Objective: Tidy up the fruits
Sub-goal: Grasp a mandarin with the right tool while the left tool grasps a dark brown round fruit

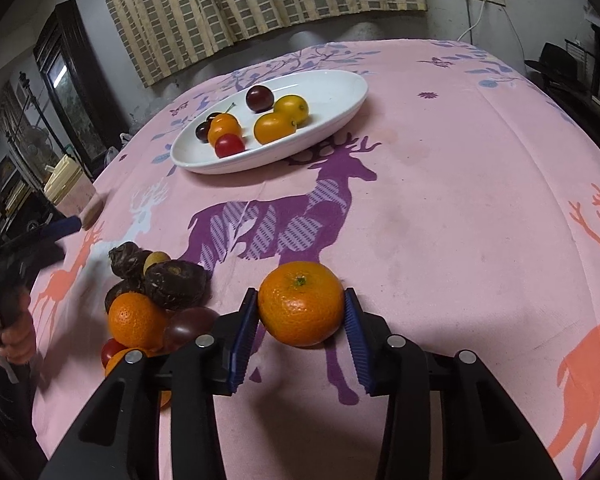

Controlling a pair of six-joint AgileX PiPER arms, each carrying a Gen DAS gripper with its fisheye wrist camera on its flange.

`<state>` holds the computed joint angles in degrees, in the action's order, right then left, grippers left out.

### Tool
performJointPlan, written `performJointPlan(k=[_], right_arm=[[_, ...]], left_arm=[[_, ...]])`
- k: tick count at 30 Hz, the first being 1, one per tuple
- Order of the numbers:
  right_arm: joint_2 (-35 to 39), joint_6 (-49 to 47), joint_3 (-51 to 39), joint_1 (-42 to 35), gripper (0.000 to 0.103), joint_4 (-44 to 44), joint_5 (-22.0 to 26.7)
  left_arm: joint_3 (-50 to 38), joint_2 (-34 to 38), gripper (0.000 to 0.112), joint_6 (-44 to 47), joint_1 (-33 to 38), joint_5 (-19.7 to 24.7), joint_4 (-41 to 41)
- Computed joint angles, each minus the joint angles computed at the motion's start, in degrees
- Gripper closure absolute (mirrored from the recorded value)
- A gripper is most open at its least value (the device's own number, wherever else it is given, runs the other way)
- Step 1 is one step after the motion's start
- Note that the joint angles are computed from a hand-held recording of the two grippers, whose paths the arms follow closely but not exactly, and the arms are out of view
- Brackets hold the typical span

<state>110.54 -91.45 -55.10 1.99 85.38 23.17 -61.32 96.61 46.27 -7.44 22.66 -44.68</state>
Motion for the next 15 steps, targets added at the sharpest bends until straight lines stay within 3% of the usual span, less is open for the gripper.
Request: performJointPlan(k=[2,5,8,15], right_arm=[[0.08,-0.07,-0.02,0.06,0.06,0.14,-0.19],[0.27,-0.13,-0.17,-0.16,0.06,0.41,-0.28],[0.27,-0.07,-0.16,-0.49,0.06,0.8,-0.3],[-0.33,-2.06,0.55,-0.47,0.06,2.72,-0.36]], left_arm=[[3.12,-2.09,0.025,-1.28,-4.11,-5.04,6.8],[3.47,-1.67,0.039,2.9,-4.74,-1.95,5.07],[3.24,-0.2,0.05,-1.32,-6.11,-1.61,9.75],[1.31,3.76,0.061,-8.3,-7.5,-1.12,15.24]])
